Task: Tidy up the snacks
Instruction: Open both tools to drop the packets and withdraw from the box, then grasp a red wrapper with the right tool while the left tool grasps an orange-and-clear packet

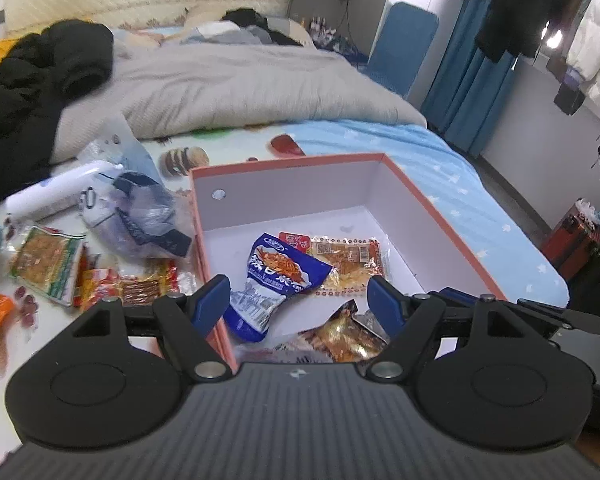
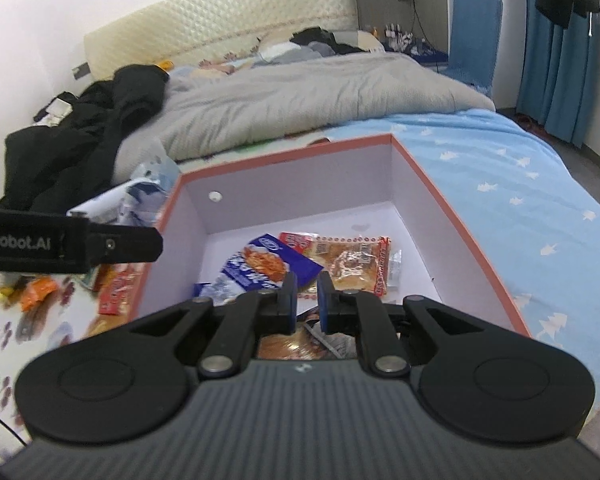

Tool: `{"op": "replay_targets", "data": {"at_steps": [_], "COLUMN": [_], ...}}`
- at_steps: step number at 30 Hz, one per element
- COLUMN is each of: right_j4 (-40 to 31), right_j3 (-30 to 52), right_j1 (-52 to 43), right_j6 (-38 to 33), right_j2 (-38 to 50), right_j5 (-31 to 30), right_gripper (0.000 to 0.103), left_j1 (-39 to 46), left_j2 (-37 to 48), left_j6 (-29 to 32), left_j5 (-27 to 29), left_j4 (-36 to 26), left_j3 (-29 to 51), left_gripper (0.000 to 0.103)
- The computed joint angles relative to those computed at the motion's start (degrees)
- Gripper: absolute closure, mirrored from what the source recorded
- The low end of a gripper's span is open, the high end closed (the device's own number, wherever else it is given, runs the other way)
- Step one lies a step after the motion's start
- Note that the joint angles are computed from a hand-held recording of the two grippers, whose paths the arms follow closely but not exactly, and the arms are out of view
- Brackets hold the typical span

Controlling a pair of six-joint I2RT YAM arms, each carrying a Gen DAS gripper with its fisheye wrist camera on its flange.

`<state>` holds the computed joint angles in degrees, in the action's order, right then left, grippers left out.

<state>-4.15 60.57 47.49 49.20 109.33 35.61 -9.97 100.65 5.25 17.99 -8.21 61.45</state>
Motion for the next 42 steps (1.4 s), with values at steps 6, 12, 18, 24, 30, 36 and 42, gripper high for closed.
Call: {"op": "replay_targets", "data": {"at_steps": [6, 12, 18, 24, 30, 36, 42], "right_j4": [-4.94, -9.96, -14.68, -20.14, -20.94, -18.43, -13.37], "right_j3": [0.31, 2.41, 5.13, 10.31, 13.94, 16.88, 20.43], "right_j1": [6.76, 13.38, 19.44, 24.8, 28.74, 30.84, 31.97], "right_j6": [5.16, 9.59, 14.12, 18.33, 18.34, 15.61, 10.54], "right_j2": [-3.6, -5.2, -4.9, -1.8, 1.09, 4.27, 9.0], "right_j5": [4.77, 9.79, 14.68, 16.85, 17.61, 16.89, 13.93], "right_gripper": [0.091, 0.091, 0.089, 0.089, 0.089, 0.089, 0.089], "left_j1": [4.27, 10.37, 19.4, 31.87, 46.71, 59.75, 67.49], "left_j2": [-12.75, -25.54, -36.48, -43.84, -45.98, -41.92, -35.9], "left_j6": [1.98, 5.19, 10.83, 19.35, 30.61, 43.08, 48.68], "left_j5": [2.09, 5.89, 12.05, 19.12, 26.4, 30.31, 30.39], "left_j4": [-1.3, -4.89, -11.44, -20.09, -29.11, -35.24, -32.59], "left_j3": [-9.5, -17.36, -22.7, -25.79, -26.62, -25.95, -26.74], "left_gripper": [0.024, 0.024, 0.024, 0.024, 0.024, 0.024, 0.024]}}
